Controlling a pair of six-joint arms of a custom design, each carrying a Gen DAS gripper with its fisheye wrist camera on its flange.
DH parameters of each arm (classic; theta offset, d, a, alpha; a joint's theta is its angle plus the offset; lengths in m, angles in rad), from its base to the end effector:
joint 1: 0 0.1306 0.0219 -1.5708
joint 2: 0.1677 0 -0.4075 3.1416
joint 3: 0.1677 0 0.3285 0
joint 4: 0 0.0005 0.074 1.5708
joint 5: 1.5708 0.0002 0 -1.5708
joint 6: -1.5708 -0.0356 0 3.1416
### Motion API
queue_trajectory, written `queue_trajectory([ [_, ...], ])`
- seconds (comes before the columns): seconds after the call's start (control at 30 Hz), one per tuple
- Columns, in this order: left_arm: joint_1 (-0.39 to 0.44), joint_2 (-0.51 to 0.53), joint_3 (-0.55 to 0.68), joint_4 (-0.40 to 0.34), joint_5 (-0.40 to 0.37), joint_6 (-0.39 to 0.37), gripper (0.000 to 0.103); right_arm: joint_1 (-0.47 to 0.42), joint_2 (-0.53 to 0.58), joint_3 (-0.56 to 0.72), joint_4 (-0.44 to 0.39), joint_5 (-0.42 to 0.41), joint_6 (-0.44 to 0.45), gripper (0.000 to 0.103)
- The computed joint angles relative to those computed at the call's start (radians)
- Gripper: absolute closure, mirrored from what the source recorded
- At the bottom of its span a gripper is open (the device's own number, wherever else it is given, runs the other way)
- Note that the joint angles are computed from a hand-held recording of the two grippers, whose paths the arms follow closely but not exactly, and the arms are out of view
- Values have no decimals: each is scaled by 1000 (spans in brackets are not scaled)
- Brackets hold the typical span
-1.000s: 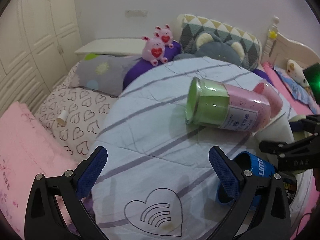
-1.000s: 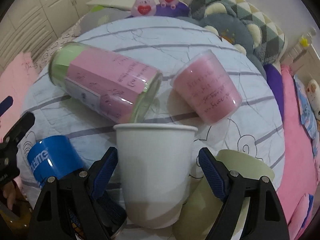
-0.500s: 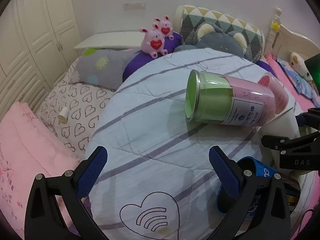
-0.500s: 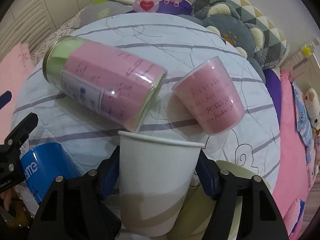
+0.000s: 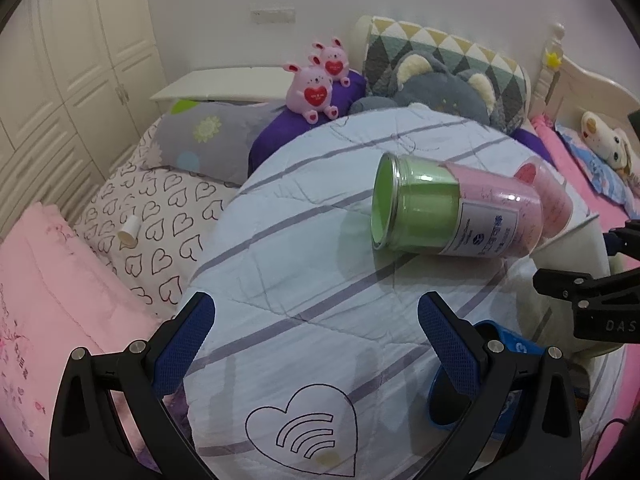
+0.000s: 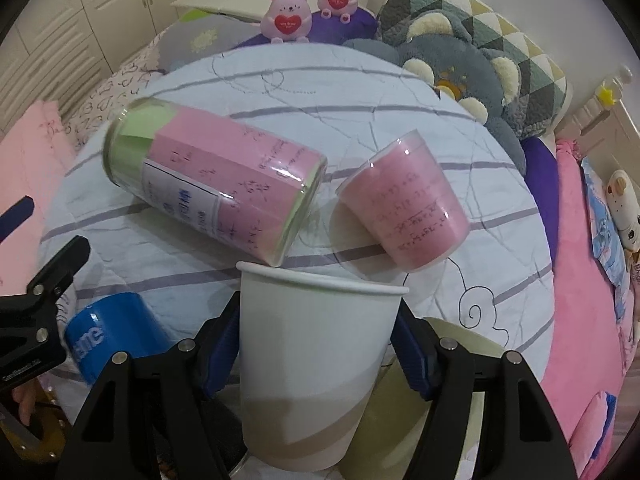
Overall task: Flip cup upright
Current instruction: 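Lift the white paper cup with the right gripper and rotate it rim up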
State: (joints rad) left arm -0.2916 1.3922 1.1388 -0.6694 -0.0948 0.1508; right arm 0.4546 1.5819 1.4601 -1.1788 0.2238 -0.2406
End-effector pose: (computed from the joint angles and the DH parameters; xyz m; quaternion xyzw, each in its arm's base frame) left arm 0.3852 -0.1126 0.3683 0.0516 0.9456 -0.0260 0.3201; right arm 0.4073 0.1897 0.3869 -0.0902 0.9807 -0.0584 0.1635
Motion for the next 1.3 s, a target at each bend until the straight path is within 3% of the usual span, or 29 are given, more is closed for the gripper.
queue_trajectory([
  [0.43, -33, -131, -67, 58, 5, -38, 0, 43, -157, -78, 0, 68, -85, 34],
  [0.73, -65, -239, -149, 55, 52, -78, 0, 142, -292, -203, -21, 132, -270, 34],
  [1.0, -73, -289, -218, 45, 94, -129, 0, 227, -337, -318, -1, 117, -500, 34],
  [1.13, -72, -299, -234, 49, 110, -151, 0, 250, -345, -356, 4, 101, -584, 33],
  [1.2, -75, -295, -243, 46, 116, -153, 0, 246, -332, -369, 11, 78, -585, 32],
  [1.3, -82, -297, -265, 45, 123, -171, 0, 223, -337, -413, 55, 6, -622, 23],
])
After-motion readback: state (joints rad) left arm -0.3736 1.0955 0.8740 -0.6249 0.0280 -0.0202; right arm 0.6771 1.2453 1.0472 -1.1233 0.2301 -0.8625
